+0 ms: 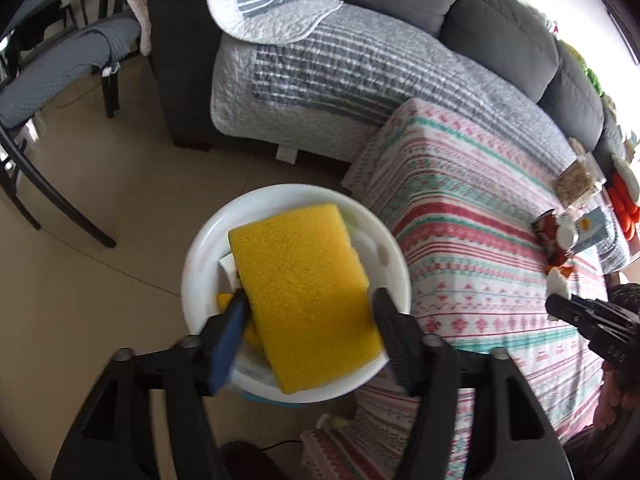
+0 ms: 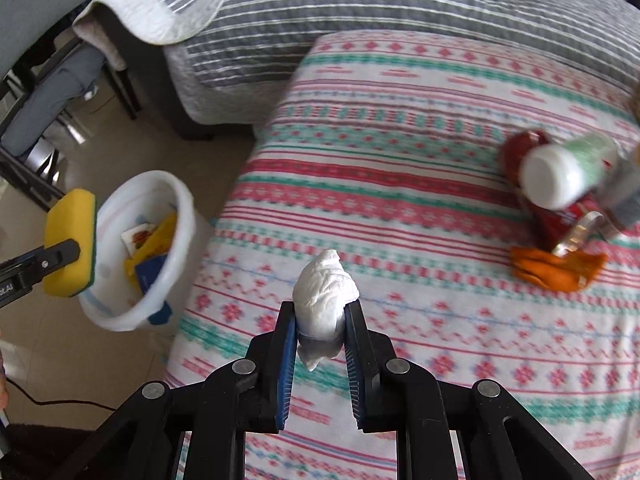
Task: Collect trash
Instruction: 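Carry the sponge and tissue over the white bin and open both grippers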
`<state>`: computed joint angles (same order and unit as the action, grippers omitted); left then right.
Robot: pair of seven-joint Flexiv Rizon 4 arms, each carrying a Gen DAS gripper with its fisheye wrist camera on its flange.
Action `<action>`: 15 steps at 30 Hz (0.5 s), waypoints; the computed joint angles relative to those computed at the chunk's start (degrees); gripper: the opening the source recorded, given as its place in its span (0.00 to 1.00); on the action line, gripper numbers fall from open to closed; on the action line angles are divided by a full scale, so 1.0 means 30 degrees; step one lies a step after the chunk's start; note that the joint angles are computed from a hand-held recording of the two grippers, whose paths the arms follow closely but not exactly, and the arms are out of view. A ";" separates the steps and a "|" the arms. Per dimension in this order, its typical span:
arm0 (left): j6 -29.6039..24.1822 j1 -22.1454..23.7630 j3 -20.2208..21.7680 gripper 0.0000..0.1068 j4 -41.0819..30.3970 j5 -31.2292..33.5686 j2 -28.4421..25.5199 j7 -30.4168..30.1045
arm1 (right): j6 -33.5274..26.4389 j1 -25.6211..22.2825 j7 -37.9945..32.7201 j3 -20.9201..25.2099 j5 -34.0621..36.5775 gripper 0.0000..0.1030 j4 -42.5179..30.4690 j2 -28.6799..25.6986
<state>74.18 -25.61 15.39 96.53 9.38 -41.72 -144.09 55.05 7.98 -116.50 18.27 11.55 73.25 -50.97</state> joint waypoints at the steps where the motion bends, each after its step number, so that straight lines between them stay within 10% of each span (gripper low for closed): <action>1: -0.0540 -0.0239 0.0292 0.84 -0.0087 0.0040 0.0003 -0.0202 | 0.0064 0.0103 -0.0059 0.0066 -0.0004 0.20 -0.0004 -0.0038; 15: -0.5443 -0.0282 0.0711 0.90 0.1022 0.4116 0.2179 -0.4452 | -0.0202 0.1465 -0.0578 0.0751 -0.0155 0.20 -0.0459 -0.0465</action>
<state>57.85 -26.46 17.52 99.60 21.73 -35.19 -157.45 54.45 12.38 -118.24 20.52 11.08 71.87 -52.36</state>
